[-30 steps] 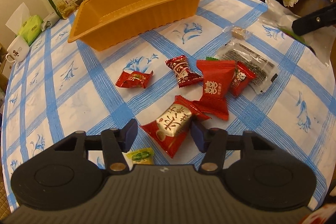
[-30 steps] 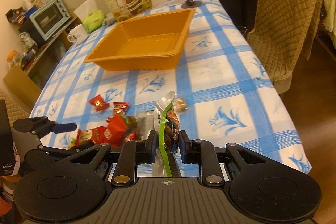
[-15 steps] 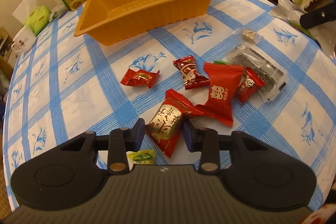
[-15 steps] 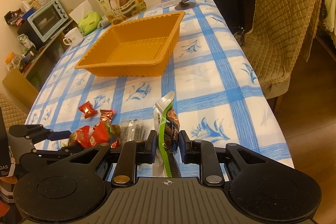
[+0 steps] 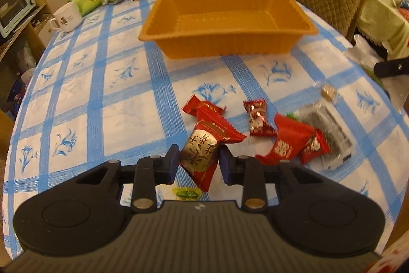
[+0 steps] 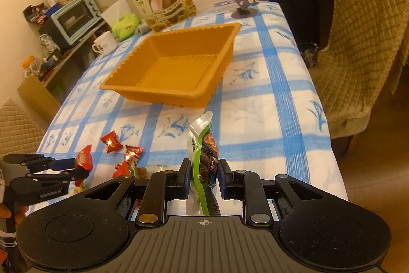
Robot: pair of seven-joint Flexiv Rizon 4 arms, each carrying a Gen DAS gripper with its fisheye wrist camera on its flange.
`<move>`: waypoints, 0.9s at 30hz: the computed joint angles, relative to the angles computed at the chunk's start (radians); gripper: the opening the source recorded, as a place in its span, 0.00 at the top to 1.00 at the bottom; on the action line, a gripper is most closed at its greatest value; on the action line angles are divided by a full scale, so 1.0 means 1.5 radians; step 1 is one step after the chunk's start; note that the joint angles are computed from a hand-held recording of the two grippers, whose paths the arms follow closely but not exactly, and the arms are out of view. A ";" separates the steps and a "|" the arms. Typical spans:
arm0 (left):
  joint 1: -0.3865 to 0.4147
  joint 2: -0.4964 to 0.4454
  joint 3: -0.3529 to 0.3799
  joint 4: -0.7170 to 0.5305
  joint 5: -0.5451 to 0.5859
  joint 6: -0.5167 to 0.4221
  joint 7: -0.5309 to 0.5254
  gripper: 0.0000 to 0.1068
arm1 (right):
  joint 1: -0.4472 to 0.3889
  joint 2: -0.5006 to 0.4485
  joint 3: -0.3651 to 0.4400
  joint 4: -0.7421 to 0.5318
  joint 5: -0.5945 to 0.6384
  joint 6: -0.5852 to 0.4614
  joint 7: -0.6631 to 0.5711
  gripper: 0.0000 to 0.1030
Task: Organize snacks
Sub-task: 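Carry the red candy and green snack packet into the orange tray and release both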
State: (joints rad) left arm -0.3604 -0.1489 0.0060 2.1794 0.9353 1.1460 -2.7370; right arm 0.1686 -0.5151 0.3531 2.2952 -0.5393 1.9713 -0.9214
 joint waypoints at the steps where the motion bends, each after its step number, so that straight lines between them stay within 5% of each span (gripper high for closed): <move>1: 0.000 0.007 0.001 -0.002 0.000 -0.004 -0.003 0.72 | -0.007 -0.006 0.005 -0.007 -0.009 0.001 -0.001 0.78; 12: 0.064 0.006 0.014 -0.053 -0.019 0.067 0.066 0.72 | 0.022 -0.048 0.001 -0.102 -0.023 0.006 0.010 0.78; 20: 0.113 -0.090 0.034 -0.131 -0.141 0.170 0.247 0.72 | 0.114 -0.075 -0.050 -0.197 0.064 -0.021 0.018 0.78; 27: 0.155 -0.171 0.004 -0.180 -0.278 0.203 0.412 0.72 | 0.187 -0.117 -0.100 -0.285 0.139 -0.058 0.017 0.78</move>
State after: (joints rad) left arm -0.1272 -0.4053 0.0114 1.9093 0.5178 1.4511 -2.1194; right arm 0.4489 -0.6898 0.2024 1.8680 -0.3306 1.8849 -0.8965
